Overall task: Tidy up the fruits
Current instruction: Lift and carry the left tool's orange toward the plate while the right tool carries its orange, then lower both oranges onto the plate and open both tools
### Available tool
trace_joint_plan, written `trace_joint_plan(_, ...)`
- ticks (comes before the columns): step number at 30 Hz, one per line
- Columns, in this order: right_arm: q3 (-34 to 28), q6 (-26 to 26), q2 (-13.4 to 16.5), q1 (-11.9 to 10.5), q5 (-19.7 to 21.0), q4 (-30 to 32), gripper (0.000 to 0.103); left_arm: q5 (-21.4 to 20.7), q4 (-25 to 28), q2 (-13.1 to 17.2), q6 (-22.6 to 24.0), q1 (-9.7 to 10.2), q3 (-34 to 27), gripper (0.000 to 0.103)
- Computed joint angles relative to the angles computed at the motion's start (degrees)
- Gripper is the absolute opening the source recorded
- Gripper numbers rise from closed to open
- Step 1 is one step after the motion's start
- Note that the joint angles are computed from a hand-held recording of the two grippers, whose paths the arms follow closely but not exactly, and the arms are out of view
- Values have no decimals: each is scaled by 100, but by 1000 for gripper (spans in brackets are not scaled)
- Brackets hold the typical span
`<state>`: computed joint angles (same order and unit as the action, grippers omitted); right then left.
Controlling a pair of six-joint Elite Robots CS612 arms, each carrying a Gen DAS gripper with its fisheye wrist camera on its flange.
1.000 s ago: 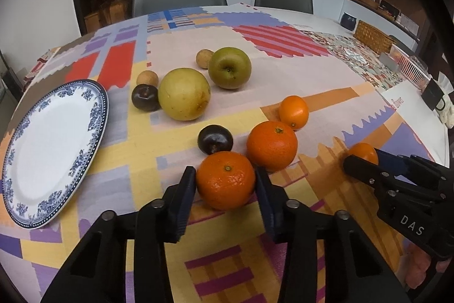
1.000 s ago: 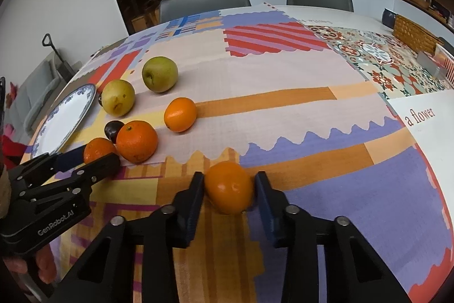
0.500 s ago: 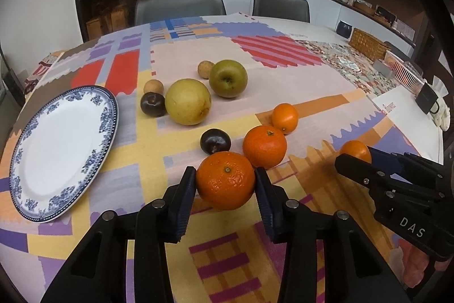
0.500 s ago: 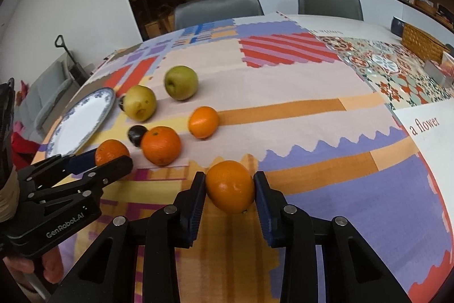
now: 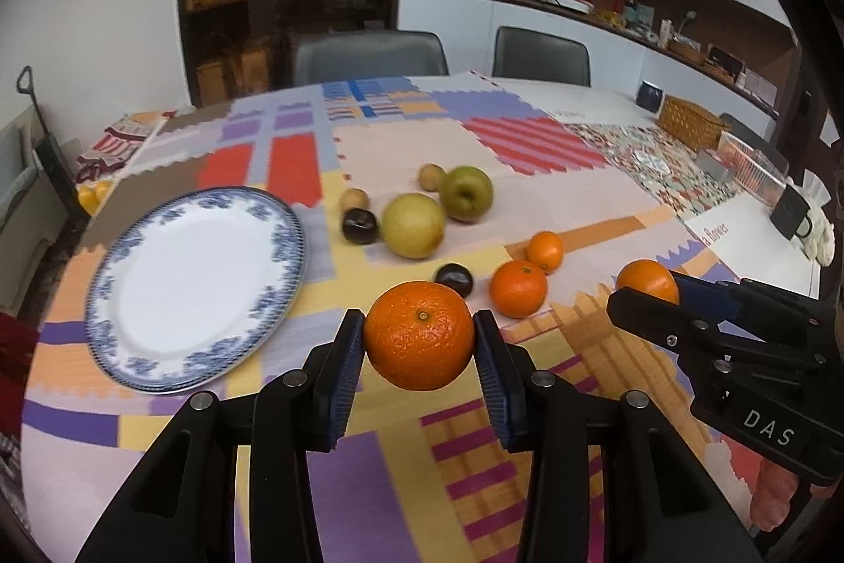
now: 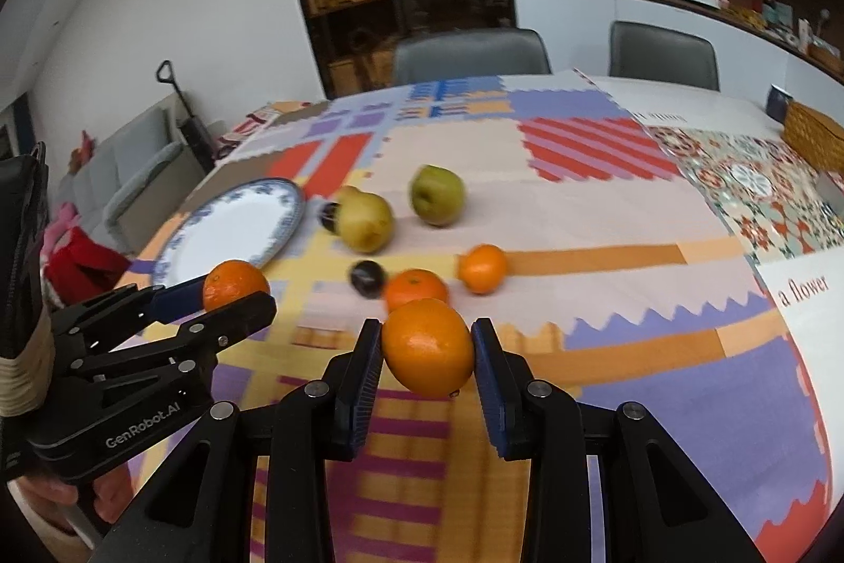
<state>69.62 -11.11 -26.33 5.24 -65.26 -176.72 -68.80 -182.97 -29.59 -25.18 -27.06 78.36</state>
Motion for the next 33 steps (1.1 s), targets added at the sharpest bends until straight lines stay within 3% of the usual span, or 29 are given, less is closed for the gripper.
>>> trace_joint_plan(10,-3,-350,-102,176,363,-48,35,484,-306,-302,-132,54,568,41)
trace_joint_plan(19,-369,-794,13,410,707,291,35,873,-281,-406,-61,219,771,41)
trace_joint_plan(26,-891,-1061,253,587,850,774,35,820,-156,-356,122,416,714,41)
trace_joint_plan(33,-1477,-1377,573,753,755,1285,35,491,192,-202,-68,643,510,41)
